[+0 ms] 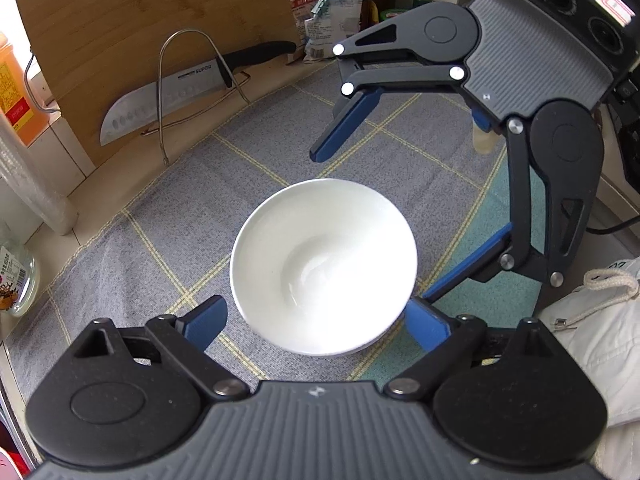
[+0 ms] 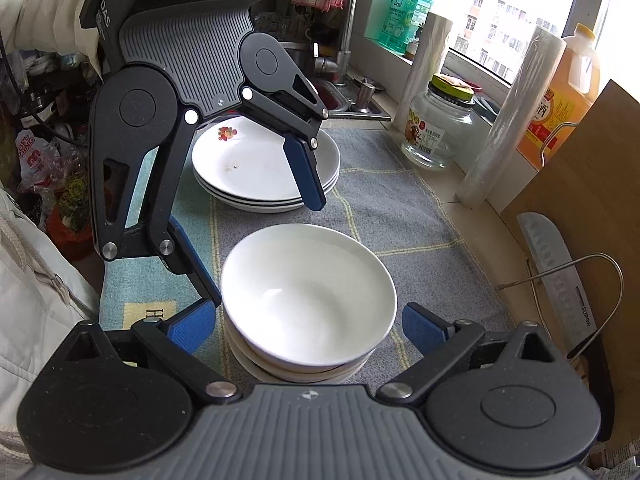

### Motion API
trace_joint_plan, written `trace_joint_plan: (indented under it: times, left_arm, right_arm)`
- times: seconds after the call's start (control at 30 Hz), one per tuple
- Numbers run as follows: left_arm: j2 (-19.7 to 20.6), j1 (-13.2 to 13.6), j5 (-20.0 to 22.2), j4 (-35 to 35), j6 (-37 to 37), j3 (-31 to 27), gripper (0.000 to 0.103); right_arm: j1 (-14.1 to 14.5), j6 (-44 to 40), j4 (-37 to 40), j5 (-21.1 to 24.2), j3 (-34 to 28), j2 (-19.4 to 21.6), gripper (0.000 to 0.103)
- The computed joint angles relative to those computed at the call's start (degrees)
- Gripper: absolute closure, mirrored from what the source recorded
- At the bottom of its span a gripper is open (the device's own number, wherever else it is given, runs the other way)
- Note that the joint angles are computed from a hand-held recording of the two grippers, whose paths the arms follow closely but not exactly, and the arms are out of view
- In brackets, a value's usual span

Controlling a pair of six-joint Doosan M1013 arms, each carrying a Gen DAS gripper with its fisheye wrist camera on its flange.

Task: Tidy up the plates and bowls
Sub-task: 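Lower the pink-flower bowl into the nested white bowls with the right gripper, then open the right gripper and pull it back from the bowl stack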

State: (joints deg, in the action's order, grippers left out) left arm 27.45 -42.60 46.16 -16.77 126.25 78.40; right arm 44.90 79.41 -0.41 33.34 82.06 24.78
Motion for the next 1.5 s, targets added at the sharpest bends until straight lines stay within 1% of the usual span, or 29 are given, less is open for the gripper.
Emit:
trace_joint_plan:
  times: [0.13, 0.2, 0.37, 0.43, 0.57, 0.67, 0.73, 0.83, 0.97, 1.03, 1.1, 1.2, 1.27, 1.33, 1.4, 1.5]
  left_arm:
    - [-1.28, 0.20, -2.77, -1.78, -2.32, 2.05, 0.007]
    - [-2.21, 0.27, -5.20, -2.39, -3.44, 3.65, 0.007]
    - [-4.72, -0.03, -13.99, -2.88, -7.87, 8.36, 0.006]
    - [-5.70, -0.43, -18.51, -1.70, -10.34, 10.51, 0.004]
    - [-7.16, -1.23, -24.31, 0.67, -14.76, 13.82, 0.003]
    - [-7.52, -1.42, -25.05, -0.52, -15.13, 15.08, 0.003]
    - [-7.63, -1.42, -24.95, -1.96, -15.04, 15.79, 0.002]
    - [-7.22, -1.49, -24.44, -1.63, -17.05, 16.21, 0.002]
    - [-6.10, -1.49, -23.27, -1.92, -18.13, 16.16, 0.002]
    - [-5.50, -1.72, -23.03, -0.47, -19.47, 16.13, 0.002]
    - [-5.08, -1.88, -23.40, 0.78, -21.03, 16.31, 0.003]
    - [-4.59, -1.65, -23.68, -0.84, -20.24, 16.42, 0.003]
    - [-4.26, -1.56, -23.14, -0.51, -20.31, 16.13, 0.003]
    - [-4.17, -1.54, -23.17, -0.62, -18.95, 16.01, 0.003]
    - [-3.87, -1.45, -22.49, -1.97, -16.08, 15.50, 0.003]
    - [-3.29, -1.46, -21.55, -2.63, -13.10, 14.63, 0.003]
  right_arm:
    - [0.13, -1.46, 2.04, 0.00, 0.23, 0.03, 0.002]
    - [0.22, -1.72, 2.63, 0.48, 0.35, 0.13, 0.002]
    - [0.42, -0.62, 2.19, -0.08, 0.84, -0.03, 0.001]
    - [0.59, 0.77, 1.21, -0.62, 1.19, -0.30, 0.001]
    - [1.40, 8.76, -5.74, -2.89, 2.70, -1.27, 0.000]
    - [1.98, 16.65, -11.74, -3.64, 4.03, -1.89, 0.000]
    - [2.17, 20.96, -13.75, -3.77, 5.04, -2.24, 0.000]
    - [2.74, 27.63, -17.99, -2.25, 5.82, -1.97, 0.000]
    - [3.08, 33.09, -19.72, -0.52, 6.53, -0.77, 0.000]
    - [3.21, 35.02, -19.99, 0.13, 6.75, -0.02, 0.000]
    - [3.19, 36.46, -19.81, 0.08, 6.93, 0.43, 0.000]
    - [3.07, 37.80, -19.24, -0.81, 7.20, 0.77, 0.000]
    - [3.05, 37.97, -19.04, -0.80, 7.15, 1.08, 0.000]
    - [3.12, 37.21, -18.55, 0.21, 6.87, 1.59, 0.000]
    - [2.72, 35.63, -15.76, -1.49, 7.50, 1.39, 0.000]
    - [2.67, 35.19, -16.21, -3.44, 8.45, 1.06, 0.000]
